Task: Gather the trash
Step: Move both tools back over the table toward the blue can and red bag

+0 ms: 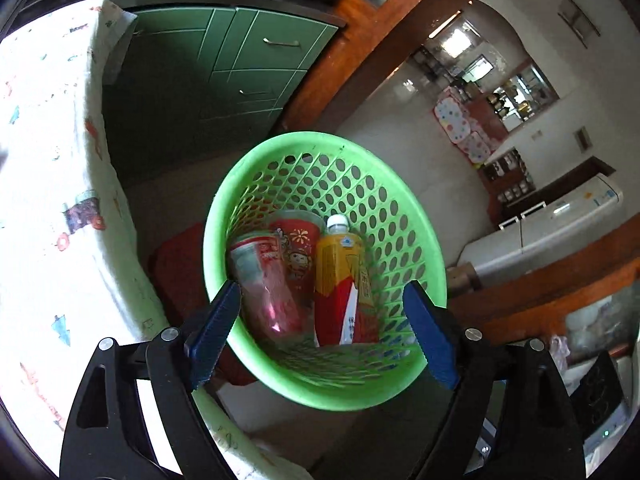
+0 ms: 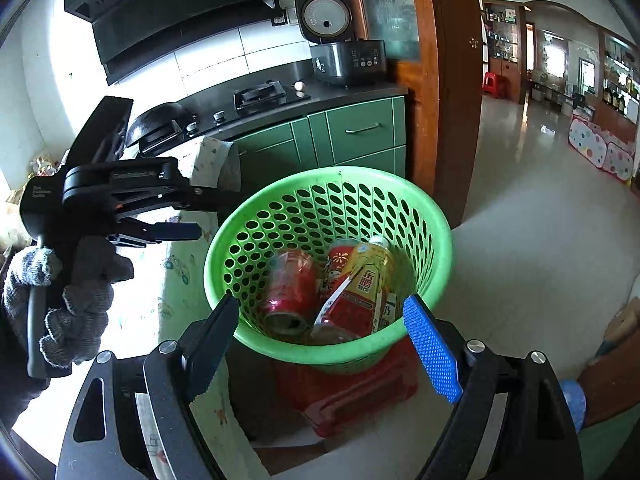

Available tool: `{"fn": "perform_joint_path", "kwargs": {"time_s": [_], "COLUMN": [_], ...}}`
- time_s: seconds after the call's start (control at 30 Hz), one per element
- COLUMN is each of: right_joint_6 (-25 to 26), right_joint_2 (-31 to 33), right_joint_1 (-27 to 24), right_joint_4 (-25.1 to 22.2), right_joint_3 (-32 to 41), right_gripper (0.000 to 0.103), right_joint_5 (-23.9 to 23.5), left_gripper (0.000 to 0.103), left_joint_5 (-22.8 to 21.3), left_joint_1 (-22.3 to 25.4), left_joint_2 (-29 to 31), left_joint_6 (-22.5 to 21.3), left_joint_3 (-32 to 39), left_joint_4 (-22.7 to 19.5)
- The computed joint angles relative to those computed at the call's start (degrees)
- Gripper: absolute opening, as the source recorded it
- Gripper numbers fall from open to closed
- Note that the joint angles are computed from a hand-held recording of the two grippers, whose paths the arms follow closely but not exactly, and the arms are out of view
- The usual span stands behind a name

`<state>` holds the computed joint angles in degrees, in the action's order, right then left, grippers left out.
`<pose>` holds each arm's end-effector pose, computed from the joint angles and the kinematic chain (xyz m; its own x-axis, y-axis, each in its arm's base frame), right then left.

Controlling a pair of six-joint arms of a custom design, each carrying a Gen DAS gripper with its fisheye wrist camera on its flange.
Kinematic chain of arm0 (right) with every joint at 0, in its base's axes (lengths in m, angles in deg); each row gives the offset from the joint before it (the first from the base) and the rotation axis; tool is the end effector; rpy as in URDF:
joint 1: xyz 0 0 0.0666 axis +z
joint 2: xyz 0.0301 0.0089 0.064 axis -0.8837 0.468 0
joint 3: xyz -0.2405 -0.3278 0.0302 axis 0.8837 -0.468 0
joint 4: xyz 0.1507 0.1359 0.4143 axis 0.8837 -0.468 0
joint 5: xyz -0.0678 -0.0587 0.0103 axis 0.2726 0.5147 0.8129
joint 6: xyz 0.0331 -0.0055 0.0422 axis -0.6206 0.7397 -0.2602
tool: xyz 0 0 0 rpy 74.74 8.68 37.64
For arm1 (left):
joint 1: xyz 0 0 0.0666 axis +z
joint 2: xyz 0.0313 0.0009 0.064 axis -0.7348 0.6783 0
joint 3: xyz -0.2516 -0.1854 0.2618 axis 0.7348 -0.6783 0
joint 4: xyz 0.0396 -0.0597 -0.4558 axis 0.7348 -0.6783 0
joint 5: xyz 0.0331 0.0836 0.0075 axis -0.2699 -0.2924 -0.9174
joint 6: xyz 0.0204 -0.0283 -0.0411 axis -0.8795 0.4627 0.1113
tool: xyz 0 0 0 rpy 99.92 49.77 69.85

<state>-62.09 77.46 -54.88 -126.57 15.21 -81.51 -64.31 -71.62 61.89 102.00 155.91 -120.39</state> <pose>0.4911 0.0729 0.4784 -0.6677 -0.1554 -0.7281 -0.3893 0.9065 0.1635 0.5754 -0.2671 0.4561 -0.8569 -0.3024 -0.4174 -0.0560 0.8596 -0.5079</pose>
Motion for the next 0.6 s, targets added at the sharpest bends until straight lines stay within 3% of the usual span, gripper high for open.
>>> {"fn": "perform_joint_path", "kwargs": {"time_s": [0.27,0.6], "right_joint_6": [1.1,1.6], "right_joint_2": [-0.4,0.2], "right_joint_1": [2.1,7.4], "right_joint_4": [-0.2,0.0], "right_joint_3": [0.2,1.6], "right_gripper": [0.082,0.082], "right_joint_5": [-0.4,-2.1], "left_gripper": [0.082,0.082], "left_joint_5": [-6.2,-17.6], "left_joint_1": [-0.1,3.8], "left_joint_2": [-7.7,-18.9], "left_joint_6": [0.0,8.3], "left_joint_3": [-5.5,-12.6], "left_joint_4": [-1.0,-8.9]}}
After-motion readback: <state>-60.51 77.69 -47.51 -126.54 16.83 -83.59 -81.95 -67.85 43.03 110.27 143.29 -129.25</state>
